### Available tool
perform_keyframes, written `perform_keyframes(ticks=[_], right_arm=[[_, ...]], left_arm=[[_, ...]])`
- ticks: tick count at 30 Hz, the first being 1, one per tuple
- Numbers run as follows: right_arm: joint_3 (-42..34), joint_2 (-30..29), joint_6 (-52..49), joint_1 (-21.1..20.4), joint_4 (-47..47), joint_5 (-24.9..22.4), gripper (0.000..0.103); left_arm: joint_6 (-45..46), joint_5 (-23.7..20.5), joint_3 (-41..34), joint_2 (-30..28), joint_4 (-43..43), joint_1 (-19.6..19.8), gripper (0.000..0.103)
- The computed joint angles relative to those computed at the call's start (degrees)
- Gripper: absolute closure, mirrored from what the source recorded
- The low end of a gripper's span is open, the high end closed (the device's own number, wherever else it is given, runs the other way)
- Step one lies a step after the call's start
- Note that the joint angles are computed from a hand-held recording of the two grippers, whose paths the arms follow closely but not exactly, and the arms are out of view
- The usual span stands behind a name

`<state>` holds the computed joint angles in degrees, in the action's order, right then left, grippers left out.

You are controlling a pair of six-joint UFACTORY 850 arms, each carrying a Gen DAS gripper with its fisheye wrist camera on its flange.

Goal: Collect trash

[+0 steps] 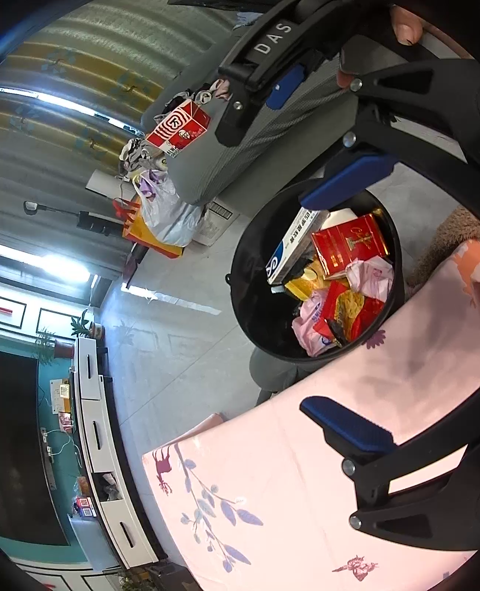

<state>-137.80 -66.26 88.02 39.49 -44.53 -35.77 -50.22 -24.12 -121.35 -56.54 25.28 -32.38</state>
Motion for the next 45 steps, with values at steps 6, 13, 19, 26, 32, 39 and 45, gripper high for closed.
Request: perform_keyframes(ticks=[6, 13, 19, 26, 32, 39, 45], right_arm=[[2.4, 1.5, 0.9, 0.2, -2.1, -0.7, 0.003], [2.4, 1.6, -0.1, 0.5, -2.9, -1.1, 0.003], [0.3, 0.4, -2.8, 0.7, -1.5, -2.2, 0.003], [0.8, 0.6, -3.0, 0.7, -1.5, -1.3, 0.003], [-0.2, 0.1, -4.0, 0.8, -1.3, -1.8, 0.003], [-1.7, -0.8, -5.2, 0.9, -0.6, -2.7, 0.003], [-3.3, -1.8, -7.3, 0.8, 0.8, -3.9, 0.003]], left_arm=[[-7.4, -0.4, 2.8, 1.8, 9.0, -0.7, 0.003], [-11.2, 2.3, 6.2, 3.9, 11.8, -0.5, 0.003], [-12.3, 3.5, 7.1, 4.6, 12.5, -0.5, 0.003], [-14.9, 2.3, 7.8, 5.0, 16.9, -1.0, 0.003], [-17.1, 2.3, 8.8, 5.6, 18.0, -0.8, 0.003], [-15.2, 2.0, 9.1, 5.9, 15.2, -0.5, 0.003], [-15.6, 1.7, 9.6, 6.2, 16.0, -0.6, 0.003]])
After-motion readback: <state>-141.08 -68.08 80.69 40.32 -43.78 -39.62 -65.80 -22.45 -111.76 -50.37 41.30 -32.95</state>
